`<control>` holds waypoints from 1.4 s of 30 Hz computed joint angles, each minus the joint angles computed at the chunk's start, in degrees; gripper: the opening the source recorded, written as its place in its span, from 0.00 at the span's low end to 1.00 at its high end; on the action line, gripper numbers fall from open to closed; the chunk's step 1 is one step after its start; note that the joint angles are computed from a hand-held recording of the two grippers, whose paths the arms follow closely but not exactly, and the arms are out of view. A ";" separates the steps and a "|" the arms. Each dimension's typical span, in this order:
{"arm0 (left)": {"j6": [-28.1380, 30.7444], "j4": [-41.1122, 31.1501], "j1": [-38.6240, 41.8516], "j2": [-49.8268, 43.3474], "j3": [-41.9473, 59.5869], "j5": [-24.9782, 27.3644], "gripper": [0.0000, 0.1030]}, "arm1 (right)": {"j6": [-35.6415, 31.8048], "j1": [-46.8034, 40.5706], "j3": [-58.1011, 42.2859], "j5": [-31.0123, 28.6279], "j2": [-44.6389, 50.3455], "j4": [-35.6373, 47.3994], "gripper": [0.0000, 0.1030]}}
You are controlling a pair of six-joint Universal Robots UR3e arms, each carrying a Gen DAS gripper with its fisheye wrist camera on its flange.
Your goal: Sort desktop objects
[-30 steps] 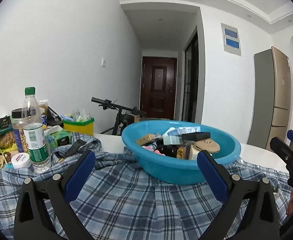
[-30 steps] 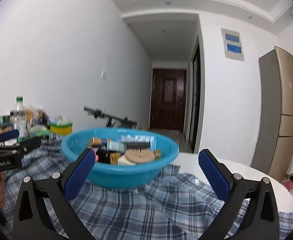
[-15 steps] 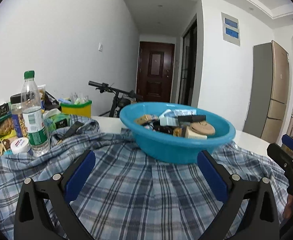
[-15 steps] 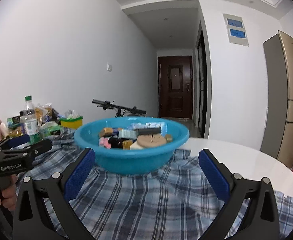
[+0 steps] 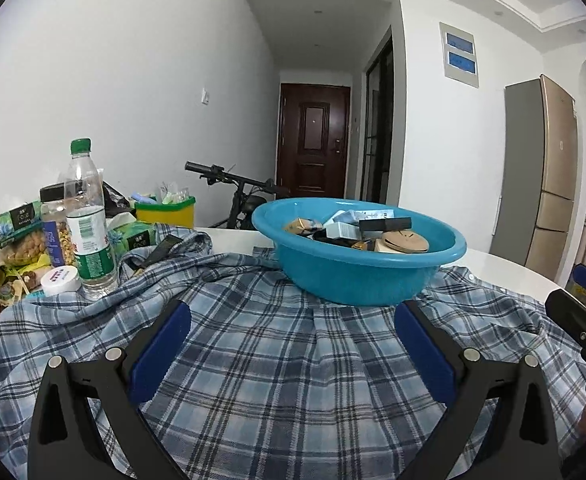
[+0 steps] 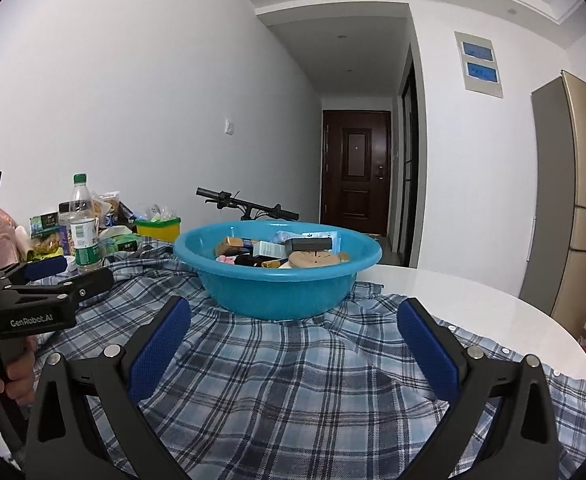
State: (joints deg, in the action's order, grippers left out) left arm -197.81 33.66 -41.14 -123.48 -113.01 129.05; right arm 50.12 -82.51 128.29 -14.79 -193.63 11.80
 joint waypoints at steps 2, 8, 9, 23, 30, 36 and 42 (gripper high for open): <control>0.88 0.91 -0.44 -0.95 0.57 0.79 1.00 | -2.07 -1.18 -0.75 -1.22 0.56 2.02 1.00; 1.88 -1.10 0.28 -0.38 0.88 -1.72 1.00 | -8.64 -13.09 -8.68 -12.41 2.38 14.73 1.00; 2.18 -0.08 0.01 -0.69 0.85 -1.28 1.00 | -7.16 -13.42 -9.13 -12.25 1.92 14.45 1.00; 2.08 0.89 -0.70 -1.14 1.10 0.74 1.00 | 6.90 -8.84 -7.01 -6.25 -2.94 4.15 1.00; 2.45 1.46 -0.44 -1.02 0.67 0.01 1.00 | 7.42 -8.64 -7.09 -6.24 -2.92 3.65 1.00; 2.46 1.42 -0.45 -1.00 0.70 -0.12 1.00 | 6.76 -8.84 -7.17 -6.38 -2.73 4.21 1.00; 2.67 1.51 -0.37 -1.00 0.69 -0.55 1.00 | 6.62 -8.89 -7.21 -6.37 -2.68 4.32 1.00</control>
